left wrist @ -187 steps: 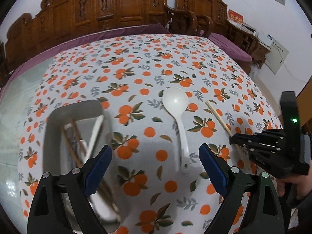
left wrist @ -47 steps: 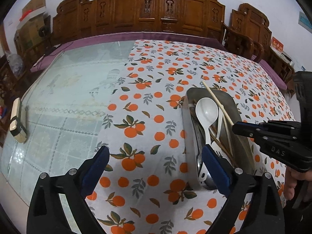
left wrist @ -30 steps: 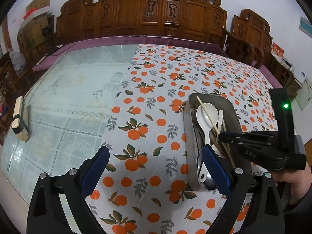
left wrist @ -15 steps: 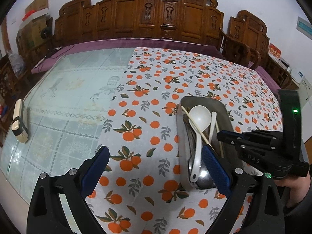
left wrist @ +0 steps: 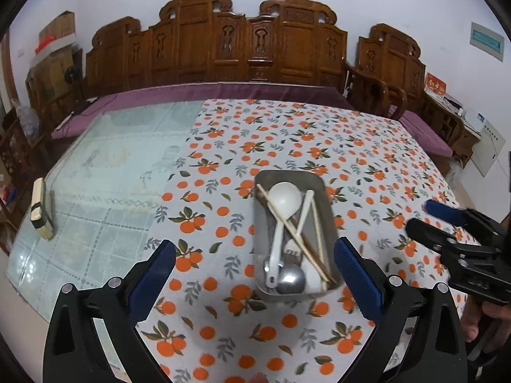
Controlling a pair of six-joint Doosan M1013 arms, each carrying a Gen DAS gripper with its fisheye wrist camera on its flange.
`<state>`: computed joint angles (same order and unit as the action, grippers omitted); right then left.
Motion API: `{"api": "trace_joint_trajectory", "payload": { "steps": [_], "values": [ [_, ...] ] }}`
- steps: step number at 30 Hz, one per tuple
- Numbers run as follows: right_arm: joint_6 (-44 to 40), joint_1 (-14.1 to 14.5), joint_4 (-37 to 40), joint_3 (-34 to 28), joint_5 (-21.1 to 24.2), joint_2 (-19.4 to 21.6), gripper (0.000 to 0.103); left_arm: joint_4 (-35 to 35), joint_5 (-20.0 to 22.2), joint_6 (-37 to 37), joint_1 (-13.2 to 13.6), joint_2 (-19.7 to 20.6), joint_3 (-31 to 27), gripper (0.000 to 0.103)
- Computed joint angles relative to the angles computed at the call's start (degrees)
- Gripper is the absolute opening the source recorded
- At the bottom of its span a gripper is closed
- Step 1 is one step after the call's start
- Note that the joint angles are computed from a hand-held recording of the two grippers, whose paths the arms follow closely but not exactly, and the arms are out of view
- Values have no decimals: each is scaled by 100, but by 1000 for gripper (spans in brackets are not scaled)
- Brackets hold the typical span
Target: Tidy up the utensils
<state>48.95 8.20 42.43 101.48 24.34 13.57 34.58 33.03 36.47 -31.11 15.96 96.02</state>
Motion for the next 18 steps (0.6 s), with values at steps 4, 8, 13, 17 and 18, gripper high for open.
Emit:
{"api": "trace_joint_trajectory", "payload": {
  "steps": [4, 8, 13, 17, 18],
  "values": [
    [233, -116, -166, 341, -339, -385, 99, 362, 52, -327, -239, -124, 60, 95],
    [248, -227, -134, 652, -615, -737, 100, 569, 36, -583, -445, -243, 139, 95],
    [555, -304, -395, 979, -905, -1143, 100, 1240, 21, -1190, -766, -404, 284, 95],
    [296, -361, -103, 1183, -1093, -1445, 100, 1540, 86, -1434, -973, -515, 279, 95],
    [198, -380, 4, 1231, -1152, -1546, 100, 1602, 87, -1491, -1006, -551, 286, 95]
  ]
}}
